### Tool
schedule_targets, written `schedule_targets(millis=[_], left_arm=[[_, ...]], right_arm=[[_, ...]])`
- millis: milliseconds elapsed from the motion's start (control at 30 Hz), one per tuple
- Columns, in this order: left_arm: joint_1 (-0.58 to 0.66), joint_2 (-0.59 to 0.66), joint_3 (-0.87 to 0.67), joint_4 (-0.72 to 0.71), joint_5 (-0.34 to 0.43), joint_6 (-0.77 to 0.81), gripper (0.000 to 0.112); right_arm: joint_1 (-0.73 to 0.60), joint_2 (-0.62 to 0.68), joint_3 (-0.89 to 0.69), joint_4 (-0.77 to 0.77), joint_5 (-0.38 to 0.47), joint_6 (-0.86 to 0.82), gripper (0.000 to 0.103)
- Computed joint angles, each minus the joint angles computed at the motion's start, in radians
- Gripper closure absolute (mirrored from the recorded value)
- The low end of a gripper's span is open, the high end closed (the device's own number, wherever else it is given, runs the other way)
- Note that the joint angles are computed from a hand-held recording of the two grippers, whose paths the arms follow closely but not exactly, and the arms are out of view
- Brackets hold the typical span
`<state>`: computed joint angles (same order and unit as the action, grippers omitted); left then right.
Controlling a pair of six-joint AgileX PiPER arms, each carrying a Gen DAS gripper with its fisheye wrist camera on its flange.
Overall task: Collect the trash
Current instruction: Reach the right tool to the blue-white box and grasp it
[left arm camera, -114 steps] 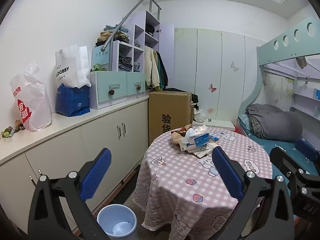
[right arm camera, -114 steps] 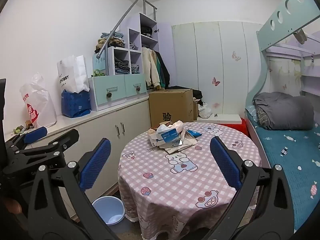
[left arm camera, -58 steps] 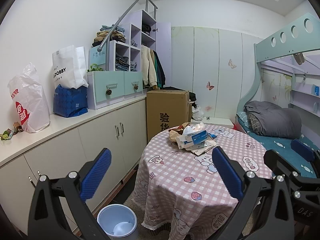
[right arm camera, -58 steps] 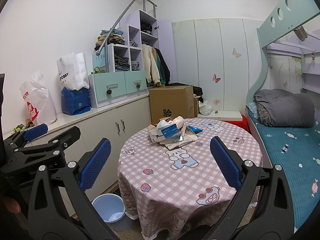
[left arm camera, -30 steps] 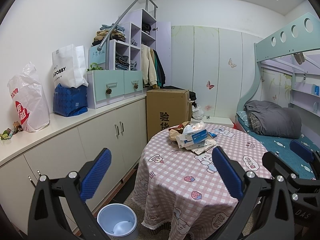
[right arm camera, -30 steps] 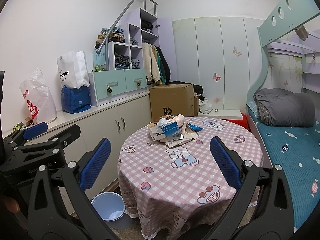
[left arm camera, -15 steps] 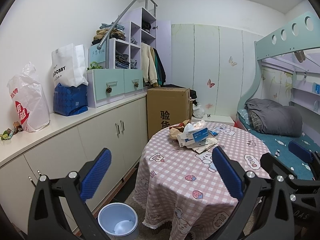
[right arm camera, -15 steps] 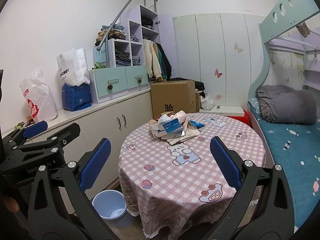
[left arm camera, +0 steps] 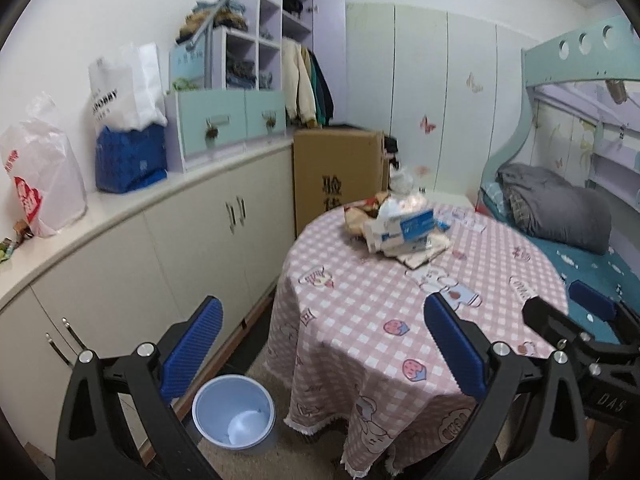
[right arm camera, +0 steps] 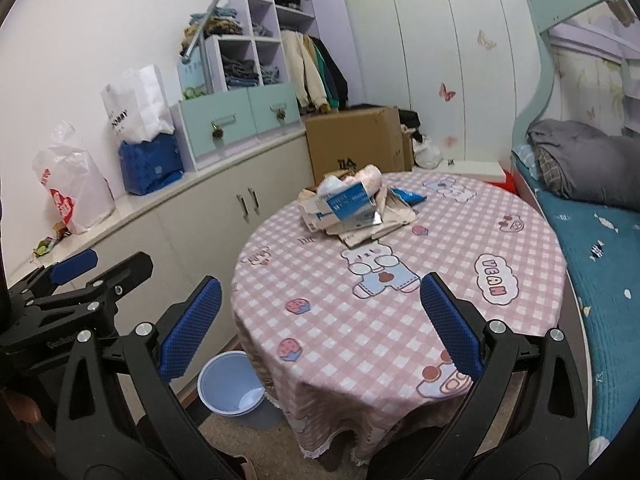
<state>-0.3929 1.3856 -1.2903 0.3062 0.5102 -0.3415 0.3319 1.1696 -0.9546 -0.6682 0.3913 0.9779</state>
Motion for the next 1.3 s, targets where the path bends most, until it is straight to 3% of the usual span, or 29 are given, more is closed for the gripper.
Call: schedule_targets(millis=[133,233,333,400,533,600,800,900,1000,1067,1133,1167,1300], left_arm=[[0.054,0.141,-0.139,-0.262,0.055,0.245,0.014],[0.042,0.257,-0.255,-0.215,0.089,0.201,0.014],[0.026,0.359,-0.369,-0.139,0.128,0.145,0.014],[0.037,0.43,-0.455,-0.164,0.161,0.163,0.014],[0.063,0.565,-0.633,-0.199,0.23,0.169,0.014],[0.073,0.631,-0.729,-0.206,0.261,0.166,0.014],[0.088,0.773,-0.952,-0.217,0.324,0.157,0.014],[0.09,0.823,-1.026,-0.219,0.342,0.157,0.014],[0.098,0.866,-1.098,-0.23,0.372,0.163,0.014],[0.1,0.881,-1.12,-0.234,0.381,0.166,0.014],[0.102,0.892,-1.141,-0.241,0.391,0.171,0.014],[0.103,0.894,-1.144,-0.242,0.393,0.172,0.014],[0.103,0.895,-1.147,-0.254,0.396,0.178,0.014]], right_arm=[[-0.106,0.092,-0.052,0.225,-0.057,-0.24,0.006],[-0.166,0.18,-0.118,0.314,-0.08,-0.377,0.006],[-0.229,0.29,-0.214,0.525,-0.088,-0.659,0.006],[-0.26,0.374,-0.299,0.664,-0.073,-0.848,0.006],[-0.294,0.536,-0.495,0.767,-0.004,-1.047,0.006],[-0.297,0.619,-0.614,0.743,0.061,-1.07,0.006],[-0.287,0.798,-0.878,0.634,0.136,-1.097,0.006],[-0.291,0.882,-1.009,0.667,0.185,-1.197,0.006],[-0.302,0.985,-1.176,0.75,0.27,-1.313,0.006],[-0.311,1.067,-1.324,0.804,0.38,-1.363,0.008],[-0.312,1.135,-1.445,0.83,0.468,-1.384,0.024],[-0.31,1.152,-1.478,0.825,0.497,-1.382,0.042],[-0.312,1.095,-1.377,0.886,0.488,-1.432,0.063]])
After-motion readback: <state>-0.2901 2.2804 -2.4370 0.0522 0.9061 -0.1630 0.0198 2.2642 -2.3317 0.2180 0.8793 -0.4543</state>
